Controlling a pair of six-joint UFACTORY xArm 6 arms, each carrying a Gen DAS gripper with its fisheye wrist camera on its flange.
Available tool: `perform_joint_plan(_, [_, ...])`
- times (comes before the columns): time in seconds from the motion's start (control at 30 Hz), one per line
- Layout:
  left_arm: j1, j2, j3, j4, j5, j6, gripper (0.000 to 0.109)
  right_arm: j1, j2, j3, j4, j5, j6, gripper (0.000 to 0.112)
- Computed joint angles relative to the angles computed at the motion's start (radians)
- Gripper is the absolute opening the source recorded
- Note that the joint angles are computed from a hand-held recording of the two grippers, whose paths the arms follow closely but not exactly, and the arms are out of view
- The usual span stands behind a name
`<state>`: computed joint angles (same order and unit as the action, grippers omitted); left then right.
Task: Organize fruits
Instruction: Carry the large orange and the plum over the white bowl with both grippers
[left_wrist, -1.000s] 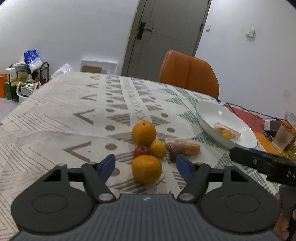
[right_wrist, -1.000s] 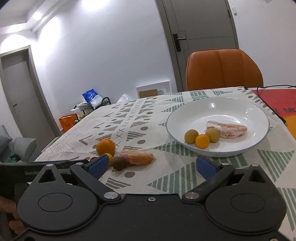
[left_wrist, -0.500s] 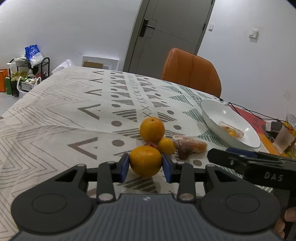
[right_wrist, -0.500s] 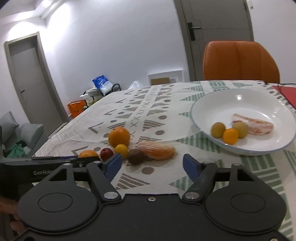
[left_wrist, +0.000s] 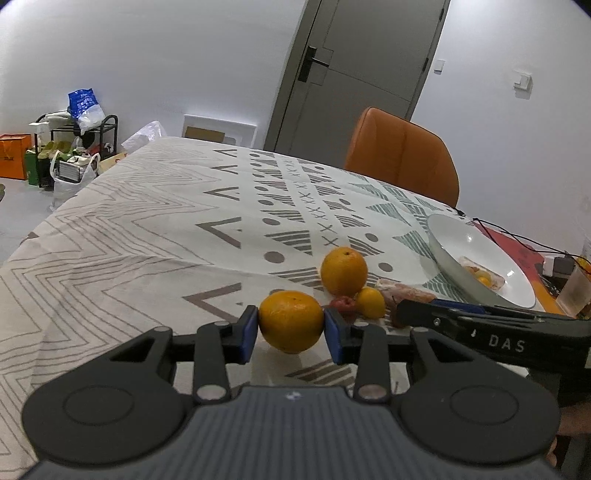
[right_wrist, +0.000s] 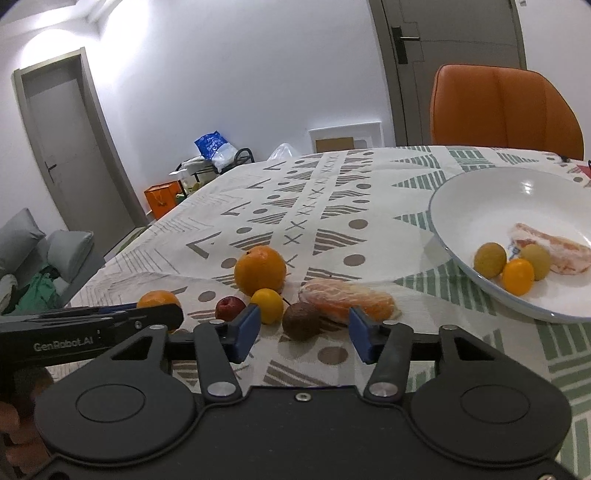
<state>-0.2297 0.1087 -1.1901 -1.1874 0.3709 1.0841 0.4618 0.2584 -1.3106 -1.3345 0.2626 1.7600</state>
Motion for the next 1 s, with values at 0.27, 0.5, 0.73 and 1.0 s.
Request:
perform_joint_plan(0.27, [0.005,0.001,-0.007,-0.009,0.002,0.008,0.037,0.003,0.027,-0.017,0.117,0.006,-0.129,0.023])
perform_joint_plan(0.5, [-0.014,-0.007,-0.009,-0.019,-0.005,0.027,0.037,0.008,-0.029,0.025,-0.011,0.017,-0.041,0.022])
perform_joint_plan(0.73, [-0.044,-0.011,-0.017,-0.025,-0.008,0.044,0.037,-0.003,-0.108,0.092,-0.1,0.046,0.066,0.022])
perform_joint_plan(1.0, [-0.093,-0.005,-0.045,-0.042,-0.002,0.084,0.037,-0.018,-0.236,0.215,-0.206,0.11,0.208,0.022])
